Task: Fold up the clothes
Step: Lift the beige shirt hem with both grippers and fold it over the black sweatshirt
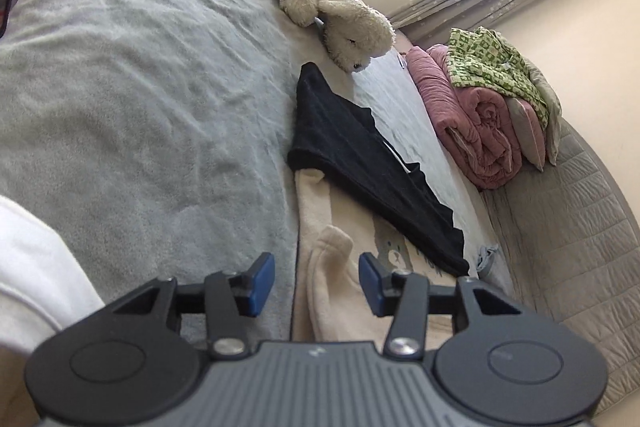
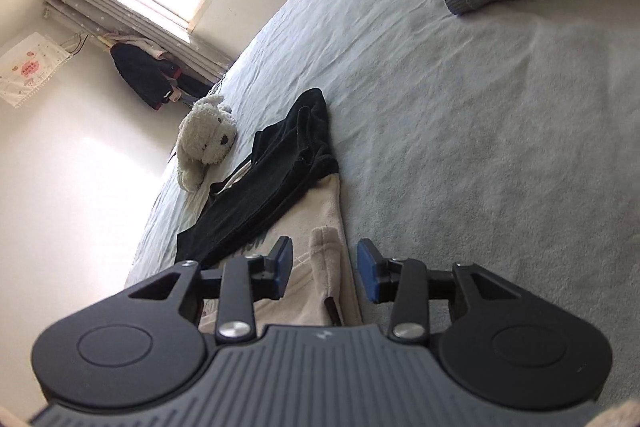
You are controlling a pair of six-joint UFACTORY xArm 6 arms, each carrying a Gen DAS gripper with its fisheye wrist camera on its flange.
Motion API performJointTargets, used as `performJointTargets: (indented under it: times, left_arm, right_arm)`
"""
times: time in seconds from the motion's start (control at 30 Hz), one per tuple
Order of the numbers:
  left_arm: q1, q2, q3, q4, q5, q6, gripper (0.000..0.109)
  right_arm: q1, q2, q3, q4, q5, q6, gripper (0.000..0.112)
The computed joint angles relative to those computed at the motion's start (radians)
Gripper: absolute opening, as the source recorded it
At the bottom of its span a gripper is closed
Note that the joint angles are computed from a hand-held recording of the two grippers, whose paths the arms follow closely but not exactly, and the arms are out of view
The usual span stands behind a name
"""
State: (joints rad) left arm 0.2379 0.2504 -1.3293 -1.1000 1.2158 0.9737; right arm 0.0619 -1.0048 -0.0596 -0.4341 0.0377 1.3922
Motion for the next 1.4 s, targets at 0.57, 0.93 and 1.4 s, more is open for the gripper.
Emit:
performJointTargets:
  times: [0.57,0.93,1.4]
  left_arm:
    - [-0.123,-0.162,0.203,-0.012,-0.328,0.347,0.016]
    - [-0.161,-0.296,0.353,-0.203,-0.475,0.611,0.009]
    - [-0.181,-0.312,0.364,-0.251,-0.520,0.606,0.009]
  right_arm:
    - [0.244,0.289,-0.277,-0.761,0.456,0.388,0.020]
    - [0.547,0.369,-0.348,-0.912,0.890,0.481,0.013]
    - [0.580,0.405,-0.377,-0.949,0.989,0.472,0.009]
